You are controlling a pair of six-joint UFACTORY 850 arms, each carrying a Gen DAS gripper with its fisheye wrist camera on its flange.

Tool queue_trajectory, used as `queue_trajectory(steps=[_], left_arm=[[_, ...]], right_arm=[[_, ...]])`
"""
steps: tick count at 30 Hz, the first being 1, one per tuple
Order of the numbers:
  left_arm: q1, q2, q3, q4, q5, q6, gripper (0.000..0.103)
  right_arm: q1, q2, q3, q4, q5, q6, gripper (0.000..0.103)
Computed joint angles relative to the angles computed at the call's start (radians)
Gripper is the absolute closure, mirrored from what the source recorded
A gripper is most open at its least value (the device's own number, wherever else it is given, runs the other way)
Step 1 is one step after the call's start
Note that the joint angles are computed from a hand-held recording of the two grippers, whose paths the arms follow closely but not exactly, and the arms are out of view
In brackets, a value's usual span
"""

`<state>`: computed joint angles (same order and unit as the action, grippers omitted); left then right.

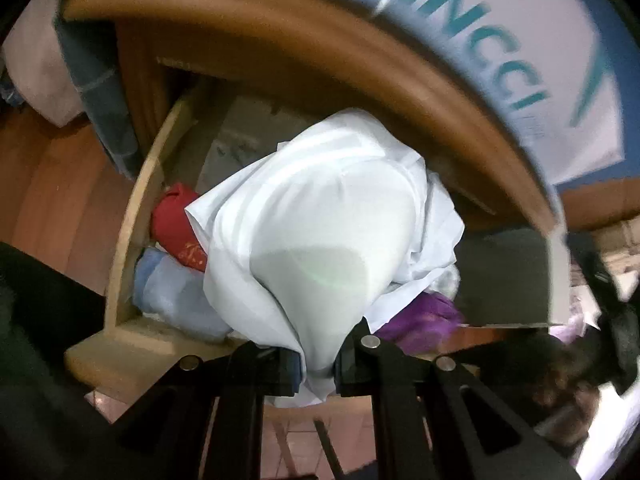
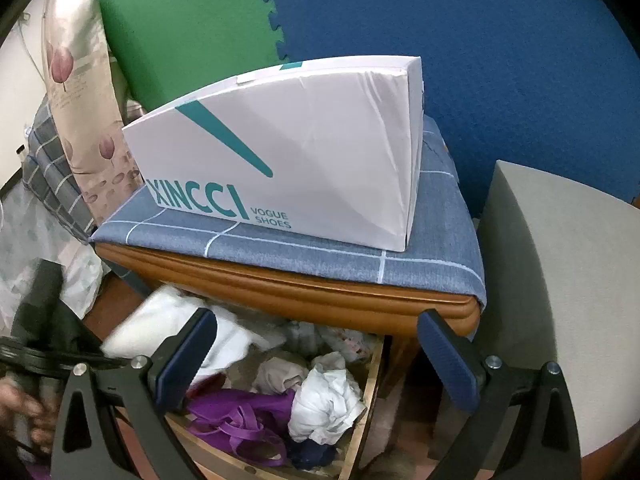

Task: Take underwear out of drawer
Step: 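Lift the white underwear into the white shoe box and open the left gripper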

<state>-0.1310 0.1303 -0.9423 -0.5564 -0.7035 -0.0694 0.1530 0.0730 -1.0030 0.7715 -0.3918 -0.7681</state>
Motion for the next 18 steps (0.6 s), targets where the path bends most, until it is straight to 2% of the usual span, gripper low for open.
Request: queue_trajectory(steps=[1,9,12,15,18], left_arm=[[-0.025,-0.008,-0.009,0.003,0.02,-0.022,0.094],[-0.003,0.148,-0.028,0.024,-0.011,-0.017,0.094],[-0.017,0.199,-0.072,0.074,-0.024,-0.029,0.094],[-0.015,0.202,-0.147,0.093,-0.025,-0.023,0.093],[-0.033,0.142,-0.265,0.094,-0.016,-0.03,0.093]], right_arm=[[0.0,0.0,0.0,-0.005,0.002,0.005,0.0],[-0.005,-0.002,-0.003,-0.017,-0.005,0.021,0.0],[-0.004,-0.002,-0.003,-0.022,-0.008,0.023,0.0],[-0.002,0.0,-0.002,-0.02,-0.009,0.017,0.0],[-0.002,0.004,0.0,-0.017,-0.01,0.008,0.0]])
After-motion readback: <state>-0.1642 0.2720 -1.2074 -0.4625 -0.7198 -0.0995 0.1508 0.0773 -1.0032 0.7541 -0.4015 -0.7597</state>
